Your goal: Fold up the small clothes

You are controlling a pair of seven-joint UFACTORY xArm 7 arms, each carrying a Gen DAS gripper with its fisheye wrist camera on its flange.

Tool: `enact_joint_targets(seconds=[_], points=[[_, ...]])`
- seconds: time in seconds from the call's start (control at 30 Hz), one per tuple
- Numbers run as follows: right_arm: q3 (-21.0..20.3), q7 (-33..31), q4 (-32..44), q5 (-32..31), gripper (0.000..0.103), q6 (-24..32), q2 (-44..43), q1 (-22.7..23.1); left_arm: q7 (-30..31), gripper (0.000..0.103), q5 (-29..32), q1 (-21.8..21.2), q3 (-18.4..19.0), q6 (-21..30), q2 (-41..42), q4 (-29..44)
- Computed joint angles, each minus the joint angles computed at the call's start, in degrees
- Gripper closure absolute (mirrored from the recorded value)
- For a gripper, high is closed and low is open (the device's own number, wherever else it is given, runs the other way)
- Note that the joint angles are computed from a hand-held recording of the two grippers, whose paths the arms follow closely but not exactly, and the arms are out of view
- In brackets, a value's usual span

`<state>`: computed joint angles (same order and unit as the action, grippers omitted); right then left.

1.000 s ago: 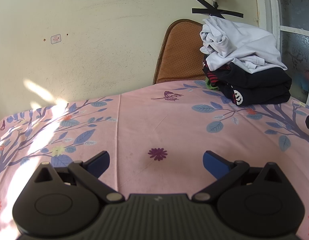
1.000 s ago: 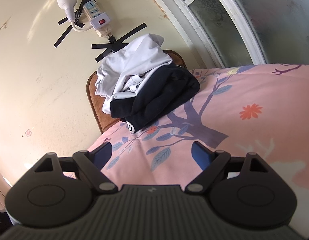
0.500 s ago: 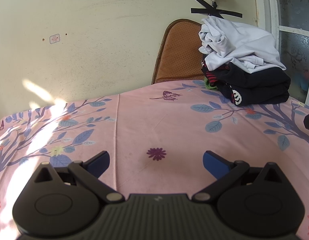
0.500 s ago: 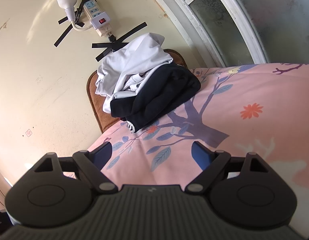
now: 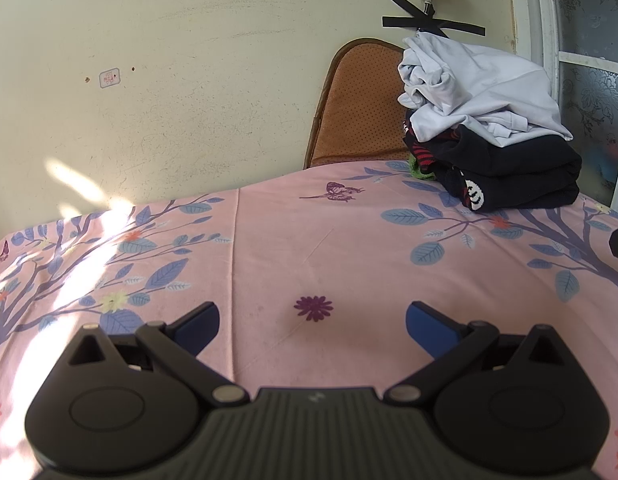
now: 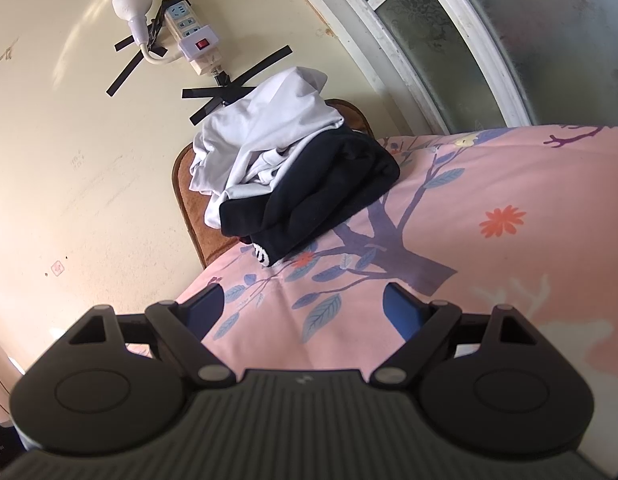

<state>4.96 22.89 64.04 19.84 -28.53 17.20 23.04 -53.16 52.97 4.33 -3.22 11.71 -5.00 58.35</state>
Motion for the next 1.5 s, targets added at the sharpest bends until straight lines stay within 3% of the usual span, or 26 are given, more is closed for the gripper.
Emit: enact_joint_targets(seconds=[1.23,1.5], points=[[0.20,1.28,-0.39,-0.34,0.014,-0.38,-0.28,-0.36,0.33,0.000,0.28,-0.02,0.24,-0.54,-0.14,-0.27],[0.27,1.56,-0.40,-0.63,0.014,-0.41,-0.25,-0.51,-4.11,0.000,6.35,1.46,-0.60,-2.01,-0.78,-0.60]])
